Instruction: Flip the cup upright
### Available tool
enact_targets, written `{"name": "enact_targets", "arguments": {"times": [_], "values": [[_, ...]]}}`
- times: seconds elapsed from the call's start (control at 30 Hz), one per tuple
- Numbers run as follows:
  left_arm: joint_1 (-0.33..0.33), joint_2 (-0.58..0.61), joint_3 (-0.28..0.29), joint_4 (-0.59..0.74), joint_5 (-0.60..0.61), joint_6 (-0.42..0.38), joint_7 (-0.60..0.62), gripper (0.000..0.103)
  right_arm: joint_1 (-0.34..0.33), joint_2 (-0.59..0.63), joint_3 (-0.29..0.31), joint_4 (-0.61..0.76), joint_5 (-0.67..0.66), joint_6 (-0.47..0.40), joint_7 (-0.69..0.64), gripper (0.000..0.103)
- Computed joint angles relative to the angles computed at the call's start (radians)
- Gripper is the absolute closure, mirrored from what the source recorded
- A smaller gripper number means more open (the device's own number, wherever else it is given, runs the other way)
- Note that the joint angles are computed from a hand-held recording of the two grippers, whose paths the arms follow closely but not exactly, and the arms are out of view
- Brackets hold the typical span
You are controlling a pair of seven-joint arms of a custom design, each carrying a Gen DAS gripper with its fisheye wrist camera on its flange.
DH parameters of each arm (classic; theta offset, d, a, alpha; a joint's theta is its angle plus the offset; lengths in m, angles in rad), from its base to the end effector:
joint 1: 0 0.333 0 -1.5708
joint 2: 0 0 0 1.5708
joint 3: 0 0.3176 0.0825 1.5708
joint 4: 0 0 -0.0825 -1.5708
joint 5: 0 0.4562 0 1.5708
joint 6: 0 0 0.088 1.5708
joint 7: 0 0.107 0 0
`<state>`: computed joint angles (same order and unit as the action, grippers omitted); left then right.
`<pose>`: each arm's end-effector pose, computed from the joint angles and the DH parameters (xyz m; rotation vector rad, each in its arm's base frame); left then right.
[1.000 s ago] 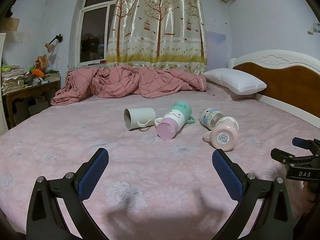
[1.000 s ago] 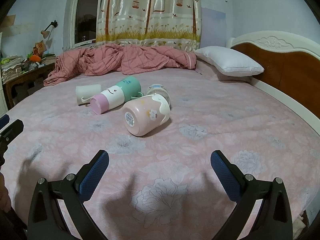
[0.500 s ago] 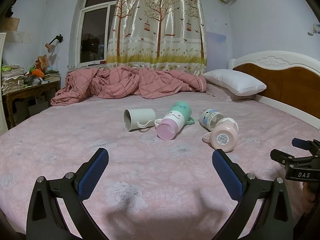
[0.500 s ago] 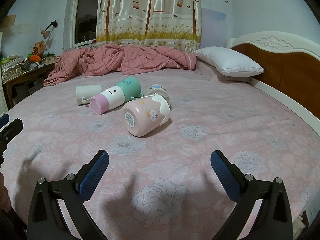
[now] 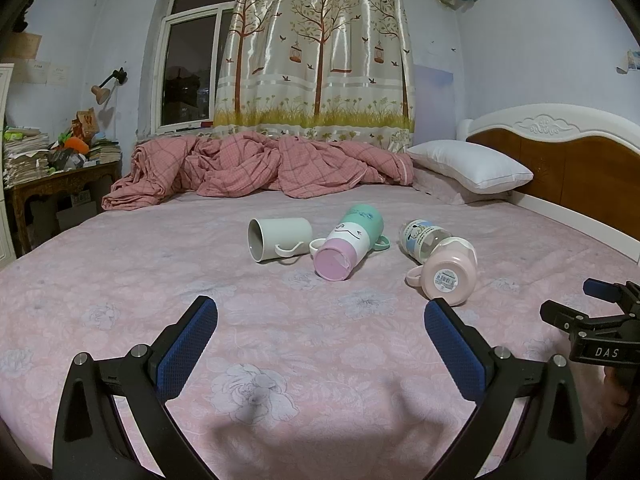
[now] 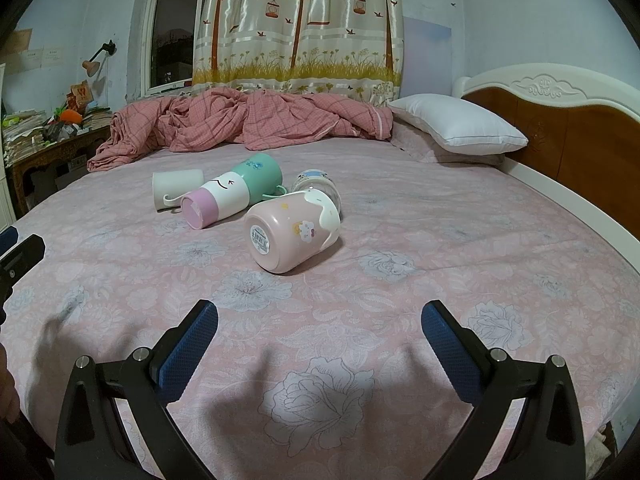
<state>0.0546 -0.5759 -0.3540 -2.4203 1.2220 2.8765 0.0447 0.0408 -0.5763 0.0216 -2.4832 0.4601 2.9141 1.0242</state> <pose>0.4532 -0.2142 0.5566 -1.5121 1.3544 -0.9940 0.4900 0.0044 0.5831 -1.7422 1.3968 -0.8409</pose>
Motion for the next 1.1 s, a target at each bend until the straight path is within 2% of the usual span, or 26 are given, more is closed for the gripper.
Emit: {"name": "enact_targets", "arguments": {"times": [1.1], "values": [[0.005,0.02,0.003,0.002,-0.01,0.008,0.007,0.0,-0.019,-0.014,0.014,-0.005,-0.024,-0.008,0.029,0.0]]}}
